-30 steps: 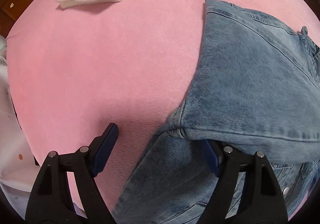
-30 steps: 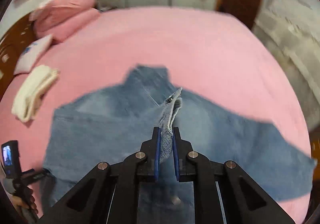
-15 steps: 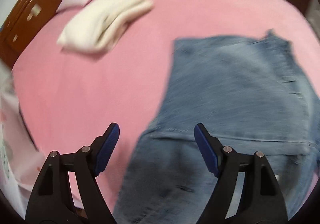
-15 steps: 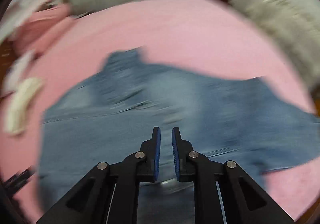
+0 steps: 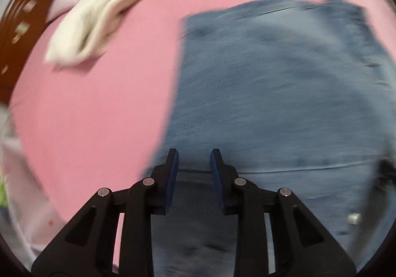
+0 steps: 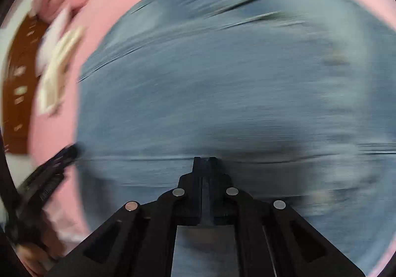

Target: Fold large clothes

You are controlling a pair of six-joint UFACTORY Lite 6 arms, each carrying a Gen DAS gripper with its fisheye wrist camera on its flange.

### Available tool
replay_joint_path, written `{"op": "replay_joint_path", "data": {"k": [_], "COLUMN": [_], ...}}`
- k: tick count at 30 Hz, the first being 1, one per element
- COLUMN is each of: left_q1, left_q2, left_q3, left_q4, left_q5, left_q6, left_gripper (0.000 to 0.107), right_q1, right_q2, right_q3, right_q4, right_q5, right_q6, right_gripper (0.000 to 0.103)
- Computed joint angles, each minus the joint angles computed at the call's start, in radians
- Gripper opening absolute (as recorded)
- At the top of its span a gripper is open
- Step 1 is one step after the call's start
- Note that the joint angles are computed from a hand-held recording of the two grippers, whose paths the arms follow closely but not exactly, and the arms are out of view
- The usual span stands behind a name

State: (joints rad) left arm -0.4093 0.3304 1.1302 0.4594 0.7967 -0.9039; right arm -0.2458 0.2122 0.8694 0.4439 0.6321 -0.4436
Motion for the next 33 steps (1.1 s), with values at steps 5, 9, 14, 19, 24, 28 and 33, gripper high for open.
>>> {"op": "replay_joint_path", "data": {"k": [5,9,14,19,24,28,33], "left_q1": [0.23,0.192,0.133,0.032,-0.007,-0.027,0.099], "left_q2": [-0.205,-0.338,-0.207,0.074,0.257,0.295,0.377], "left_q3": [-0.221,-0.248,-0.076,0.199,0.338,0.31,0.377], "left_q4": [-0.323,-0.388,-0.636,-0.423,-0.183,0.225,0.21], "left_q5": [-0.169,-0.198,-0.195,-0.121,-0.052,-0.007,-0.005], "left_q6": [0.248,0.356,0.57,0.393,0.332,0.124,0.149], "left_gripper": [0.025,0.025,0.025,0.025,0.025,0.025,0.025], "right_q1": [-0.271,-0.261,-0.232,-0.099,-0.1,-0.264,-0.529], "right_q2": [-0.025,-0.238,-0.022,0.16,0.413,0.43,0.574], "right_q3": [0.038,-0.033,0.093,0.146,0.407,0.492,0.68], "right_q4": [-0.115,-0.04,0.424,0.558,0.41,0.26,0.217], "right_q5": [0.075,0.03,0.406,0.397,0.225,0.145,0.254], "right_q6": [-0.08,-0.287,-0.449,-0.379,-0.248,-0.198,-0.197], "right_gripper": [0.0,0.0,0.0,0.0,0.0,0.0,0.0]}}
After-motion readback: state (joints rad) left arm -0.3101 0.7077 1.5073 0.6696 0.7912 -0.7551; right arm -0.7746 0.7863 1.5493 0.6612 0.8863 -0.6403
